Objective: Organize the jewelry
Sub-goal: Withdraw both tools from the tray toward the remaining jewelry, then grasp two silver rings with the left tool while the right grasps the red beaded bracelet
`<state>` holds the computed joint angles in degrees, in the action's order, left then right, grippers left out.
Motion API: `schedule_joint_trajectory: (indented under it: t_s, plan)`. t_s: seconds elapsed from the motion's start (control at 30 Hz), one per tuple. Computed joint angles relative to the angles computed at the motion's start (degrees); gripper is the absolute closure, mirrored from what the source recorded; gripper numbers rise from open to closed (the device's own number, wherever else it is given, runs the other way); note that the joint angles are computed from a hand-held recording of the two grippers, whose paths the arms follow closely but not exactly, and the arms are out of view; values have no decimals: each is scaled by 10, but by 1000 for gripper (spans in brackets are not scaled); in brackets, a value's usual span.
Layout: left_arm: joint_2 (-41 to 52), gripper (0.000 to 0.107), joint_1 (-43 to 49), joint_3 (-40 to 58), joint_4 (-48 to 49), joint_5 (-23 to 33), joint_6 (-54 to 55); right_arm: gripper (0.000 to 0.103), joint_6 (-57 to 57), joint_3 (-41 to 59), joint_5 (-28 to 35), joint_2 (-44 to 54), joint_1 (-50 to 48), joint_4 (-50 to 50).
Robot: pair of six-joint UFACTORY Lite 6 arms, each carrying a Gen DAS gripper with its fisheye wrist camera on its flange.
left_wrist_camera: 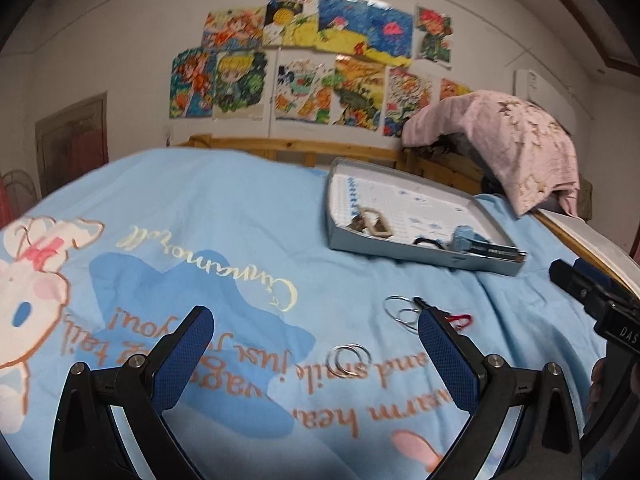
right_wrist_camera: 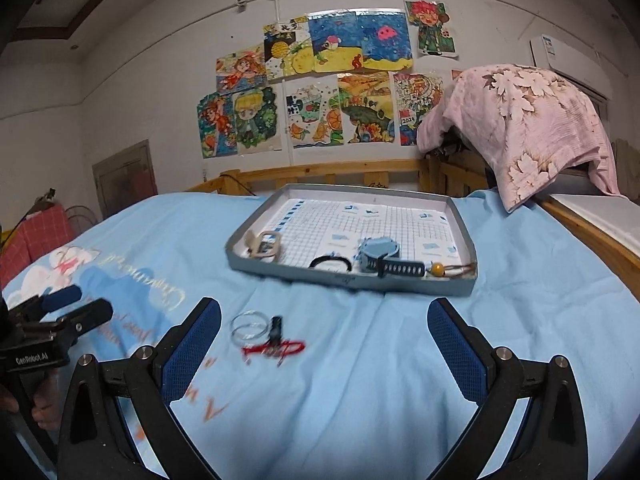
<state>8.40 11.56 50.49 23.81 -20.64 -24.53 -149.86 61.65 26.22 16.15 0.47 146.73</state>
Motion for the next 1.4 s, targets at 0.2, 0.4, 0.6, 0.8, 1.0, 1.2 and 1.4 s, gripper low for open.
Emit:
schedule_joint_trajectory:
  t_s: [0.2,0.4,0.6,0.8,1.0,1.2,1.4]
  plan:
    - [103,4,-9,88,-44,33,18,2,101,157,-46,131,8,-148]
    - [149,4,-16,119,25,54,-33,2,298,249,-51,215,12,-361]
    - [158,4,-17,105,104,32,-73,26,295,248,-28,233,20,-392]
    - [171,19,-12,114,195,21,-145,45,388,288,-20,268,25,-509]
    - [202,35,-13,147,311,28,-247,51,496,336,-1,305,28,-628]
    - [218,43,-14,164,405,19,-329,56,570,377,14,333,32,-706]
    - [218,58,-17,161,410,19,-332,66,554,362,8,323,33,-691]
